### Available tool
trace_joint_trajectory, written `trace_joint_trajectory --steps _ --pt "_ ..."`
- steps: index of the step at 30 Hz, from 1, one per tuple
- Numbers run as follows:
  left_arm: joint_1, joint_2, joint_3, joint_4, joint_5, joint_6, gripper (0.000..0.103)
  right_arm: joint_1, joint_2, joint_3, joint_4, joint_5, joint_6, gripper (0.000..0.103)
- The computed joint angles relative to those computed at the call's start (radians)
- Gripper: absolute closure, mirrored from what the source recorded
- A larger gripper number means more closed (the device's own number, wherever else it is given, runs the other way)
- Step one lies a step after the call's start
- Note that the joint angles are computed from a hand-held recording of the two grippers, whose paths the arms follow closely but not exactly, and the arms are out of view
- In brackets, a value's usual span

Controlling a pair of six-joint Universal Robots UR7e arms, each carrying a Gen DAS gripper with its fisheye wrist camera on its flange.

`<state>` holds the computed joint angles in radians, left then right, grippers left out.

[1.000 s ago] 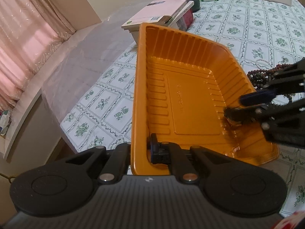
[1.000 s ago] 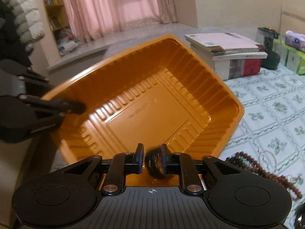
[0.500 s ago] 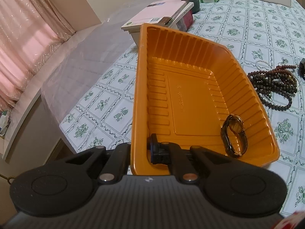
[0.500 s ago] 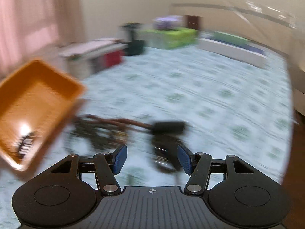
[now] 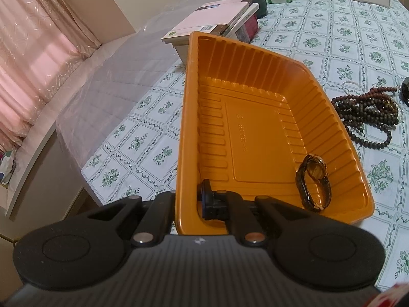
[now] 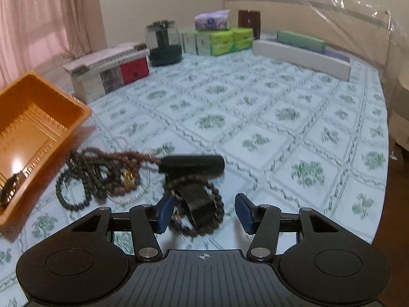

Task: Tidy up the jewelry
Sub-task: 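Grasp a dark bead bracelet with the right gripper and drop it into the tray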

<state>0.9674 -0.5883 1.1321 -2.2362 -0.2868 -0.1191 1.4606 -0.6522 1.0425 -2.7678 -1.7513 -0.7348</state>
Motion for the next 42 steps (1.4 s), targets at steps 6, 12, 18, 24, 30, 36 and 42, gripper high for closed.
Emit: trace_joint_trajectory --steps 6,12,18,24,30,36,42 --pt "-0.001 0.000 0.004 -0.002 0.002 -0.002 0.099 0.007 -0.046 0.095 -0.060 0.042 -0.028 0.071" --pt "-0.001 -0.002 0.003 0.003 -0.002 -0.003 0.099 0.018 -0.020 0.083 -0.018 0.015 -0.076 0.075" --pt "-0.001 0.001 0.000 0.006 0.000 -0.008 0.099 0.030 0.047 0.017 -0.035 -0.050 -0.136 0.082" --pt "-0.001 0.002 0.001 0.003 -0.001 -0.006 0.099 0.034 0.057 0.019 -0.080 -0.055 -0.217 0.096" --pt "-0.001 0.002 0.003 -0.009 -0.001 0.004 0.099 0.026 -0.005 0.070 -0.091 -0.006 -0.174 0.096" --pt "0.001 0.003 0.002 -0.022 -0.002 0.023 0.099 0.020 -0.043 0.059 -0.065 0.035 -0.094 0.096" --pt "0.002 0.003 0.007 -0.058 -0.005 0.059 0.099 0.026 -0.047 -0.026 0.060 0.117 0.023 0.096"
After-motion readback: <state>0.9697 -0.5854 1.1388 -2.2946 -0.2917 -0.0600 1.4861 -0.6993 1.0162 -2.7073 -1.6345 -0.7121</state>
